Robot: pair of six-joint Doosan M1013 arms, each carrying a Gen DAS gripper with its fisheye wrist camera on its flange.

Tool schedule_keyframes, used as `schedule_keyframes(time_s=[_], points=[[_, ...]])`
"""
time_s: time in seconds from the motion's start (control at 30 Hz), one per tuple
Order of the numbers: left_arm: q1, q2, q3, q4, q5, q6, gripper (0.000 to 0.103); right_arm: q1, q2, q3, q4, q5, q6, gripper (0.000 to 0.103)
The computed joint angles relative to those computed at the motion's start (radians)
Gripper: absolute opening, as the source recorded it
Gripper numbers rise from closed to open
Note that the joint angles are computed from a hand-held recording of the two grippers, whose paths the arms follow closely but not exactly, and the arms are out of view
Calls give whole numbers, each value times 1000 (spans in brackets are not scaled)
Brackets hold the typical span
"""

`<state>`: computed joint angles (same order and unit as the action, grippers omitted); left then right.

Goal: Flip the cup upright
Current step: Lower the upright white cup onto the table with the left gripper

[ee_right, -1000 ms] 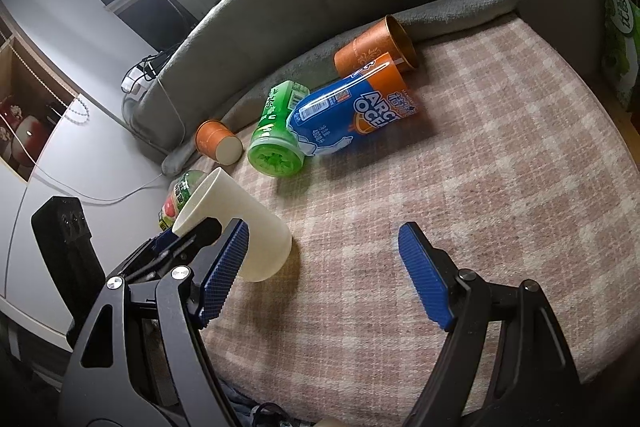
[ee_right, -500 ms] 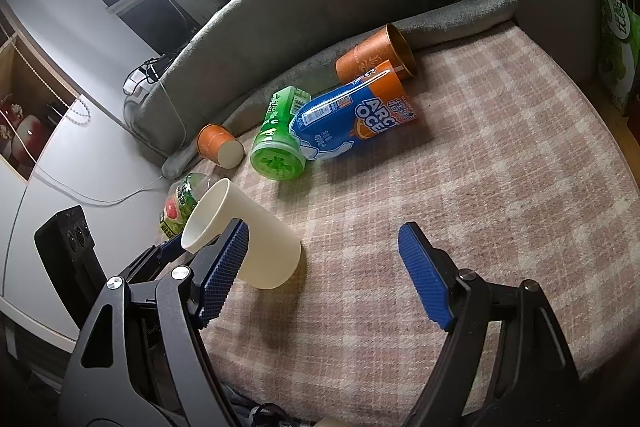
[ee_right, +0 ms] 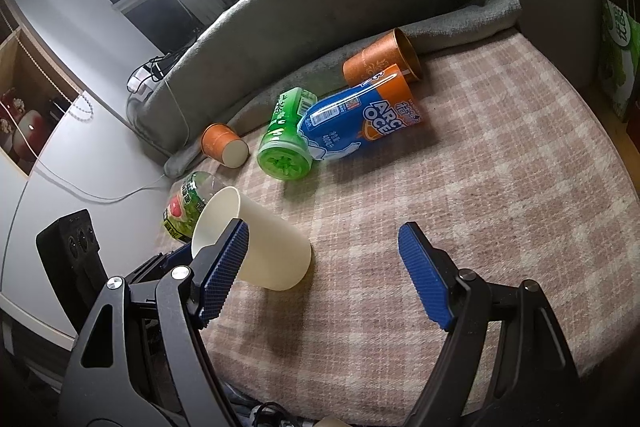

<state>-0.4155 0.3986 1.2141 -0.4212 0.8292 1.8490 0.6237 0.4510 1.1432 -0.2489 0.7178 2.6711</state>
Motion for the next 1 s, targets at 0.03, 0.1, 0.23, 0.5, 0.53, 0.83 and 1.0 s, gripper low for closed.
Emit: schedule_keyframes(time_s=[0.03, 0.1, 0.23, 0.5, 0.53, 0.83, 1.0], points=[[0, -2, 2, -2, 1, 0, 70, 0, 0, 0, 0, 0, 0, 80], [3, -1, 2, -14, 11, 3, 70, 1, -1, 0, -1, 0, 3, 80], [12, 6, -9, -55, 51, 14, 70, 1, -1, -2, 0, 1, 0, 80], [14, 1, -3, -73, 55, 44, 70, 5, 1, -11, -8, 12, -3, 80], [15, 1, -4, -77, 59, 44, 70, 5, 1, -11, -8, 13, -4, 80], [27, -9, 4, -103, 79, 66, 70, 15, 14, -43, -37, 55, -35, 80], [39, -15, 11, -108, 79, 59, 71, 25, 30, -69, -70, 97, -58, 80]])
